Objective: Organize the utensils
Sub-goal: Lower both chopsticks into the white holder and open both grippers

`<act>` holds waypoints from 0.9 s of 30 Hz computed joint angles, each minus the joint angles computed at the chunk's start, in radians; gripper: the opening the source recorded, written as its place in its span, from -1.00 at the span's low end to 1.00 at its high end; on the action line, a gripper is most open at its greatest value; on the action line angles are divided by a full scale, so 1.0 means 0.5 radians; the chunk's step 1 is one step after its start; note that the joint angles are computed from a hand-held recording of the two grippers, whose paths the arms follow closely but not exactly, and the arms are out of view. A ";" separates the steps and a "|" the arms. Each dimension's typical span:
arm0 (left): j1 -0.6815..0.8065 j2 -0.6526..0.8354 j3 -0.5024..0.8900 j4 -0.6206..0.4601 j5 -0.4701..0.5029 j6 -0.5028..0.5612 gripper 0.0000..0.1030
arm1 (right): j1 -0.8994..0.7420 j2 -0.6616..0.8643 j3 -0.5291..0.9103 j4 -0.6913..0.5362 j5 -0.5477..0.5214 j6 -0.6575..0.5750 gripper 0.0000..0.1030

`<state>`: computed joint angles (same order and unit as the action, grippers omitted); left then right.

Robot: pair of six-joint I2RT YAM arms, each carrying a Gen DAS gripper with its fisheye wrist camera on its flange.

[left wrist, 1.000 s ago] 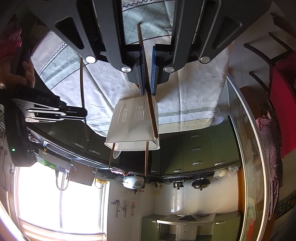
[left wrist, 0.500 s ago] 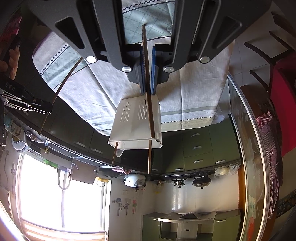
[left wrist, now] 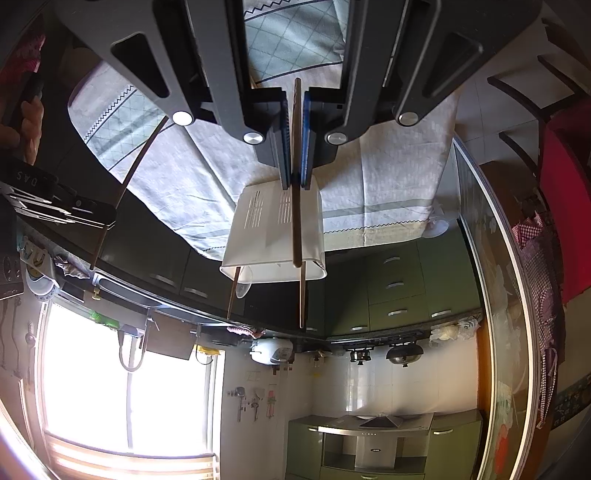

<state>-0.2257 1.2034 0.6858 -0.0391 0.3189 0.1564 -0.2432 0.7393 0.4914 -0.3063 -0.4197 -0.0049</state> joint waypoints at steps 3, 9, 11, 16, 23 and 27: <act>-0.002 -0.007 0.063 -0.052 0.029 -0.006 -0.90 | -0.014 0.050 0.116 -0.039 -0.050 -0.008 -0.88; -0.031 -0.022 0.327 -0.206 0.093 -0.027 -0.90 | -0.072 0.245 0.496 -0.089 -0.155 0.020 -0.88; -0.065 -0.013 0.453 -0.237 0.097 -0.049 -0.90 | -0.075 0.319 0.619 -0.059 -0.142 0.041 -0.88; -0.214 0.092 0.773 -0.143 -0.045 -0.098 -0.90 | -0.102 0.541 0.920 0.076 -0.134 0.130 -0.88; -0.370 0.510 1.193 0.001 -0.221 -0.213 -0.90 | -0.045 0.917 1.187 0.389 0.105 0.210 -0.88; -0.420 0.741 1.298 0.138 -0.321 -0.229 -0.90 | -0.039 1.236 1.362 0.457 0.162 0.232 -0.88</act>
